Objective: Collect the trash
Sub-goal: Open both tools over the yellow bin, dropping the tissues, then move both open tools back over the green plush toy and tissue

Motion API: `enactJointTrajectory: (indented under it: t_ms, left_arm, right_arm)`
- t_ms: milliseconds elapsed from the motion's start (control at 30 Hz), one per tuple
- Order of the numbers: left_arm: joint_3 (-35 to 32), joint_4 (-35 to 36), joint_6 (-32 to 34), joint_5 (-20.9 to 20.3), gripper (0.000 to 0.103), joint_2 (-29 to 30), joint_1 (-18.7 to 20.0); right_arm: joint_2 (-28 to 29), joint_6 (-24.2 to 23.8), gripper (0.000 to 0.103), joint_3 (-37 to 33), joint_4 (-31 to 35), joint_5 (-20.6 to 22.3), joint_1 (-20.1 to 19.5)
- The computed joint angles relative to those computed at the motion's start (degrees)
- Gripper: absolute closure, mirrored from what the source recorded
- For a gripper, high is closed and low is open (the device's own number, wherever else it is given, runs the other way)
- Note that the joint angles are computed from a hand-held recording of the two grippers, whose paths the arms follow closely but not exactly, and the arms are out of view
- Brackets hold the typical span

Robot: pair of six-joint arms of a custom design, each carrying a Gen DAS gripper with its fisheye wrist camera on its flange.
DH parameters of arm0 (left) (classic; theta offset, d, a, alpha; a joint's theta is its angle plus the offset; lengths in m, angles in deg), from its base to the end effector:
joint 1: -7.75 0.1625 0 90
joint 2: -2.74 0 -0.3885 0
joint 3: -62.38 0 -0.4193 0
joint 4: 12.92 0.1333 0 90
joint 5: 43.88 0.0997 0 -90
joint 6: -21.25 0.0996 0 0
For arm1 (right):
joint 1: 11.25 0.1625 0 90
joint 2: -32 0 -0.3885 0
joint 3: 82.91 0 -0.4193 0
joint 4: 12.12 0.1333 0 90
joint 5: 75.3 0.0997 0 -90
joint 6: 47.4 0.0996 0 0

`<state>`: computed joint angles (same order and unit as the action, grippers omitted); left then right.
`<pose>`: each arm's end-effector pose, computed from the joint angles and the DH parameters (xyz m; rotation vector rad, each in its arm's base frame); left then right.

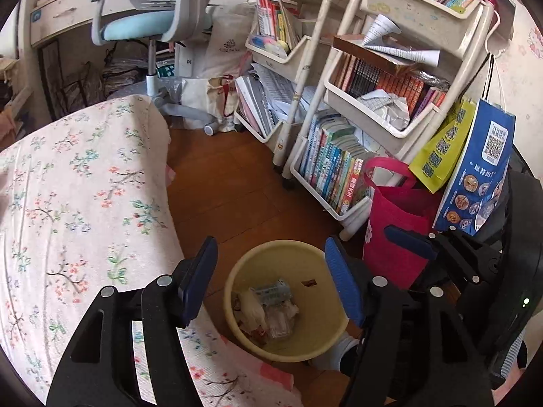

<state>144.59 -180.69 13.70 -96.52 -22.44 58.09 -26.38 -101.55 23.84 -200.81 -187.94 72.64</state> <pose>-0.2983 -0.6633 -0.0627 0.5594 2.5203 -0.7809 0.0288 -0.6232 0.1980 0.7338 -2.1743 0.6986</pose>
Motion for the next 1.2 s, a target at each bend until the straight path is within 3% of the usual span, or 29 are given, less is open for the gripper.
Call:
enactJointTrajectory:
  t_ms: [333,667,967,1200]
  left_arm:
    - [9.00,-6.81,-1.22,8.50,0.037,-6.94,0.67]
    - [14.97,-13.81,-0.77,17.21,0.033,-14.24,4.42]
    - [10.96,-22.05,6.43,22.91,0.031,-16.04,10.76]
    - [4.25,-23.37,12.85,23.16,0.031,-14.74,14.88]
  right_arm:
    - [-0.20,-0.51,0.037,1.44,0.29,5.78,2.05]
    - [2.55,-2.30,0.035,1.47,3.09,6.82,4.97]
    - [6.01,-1.84,0.035,-0.18,5.13,6.52,7.52]
    - [8.89,-2.51,0.035,-1.97,7.38,6.64,9.25]
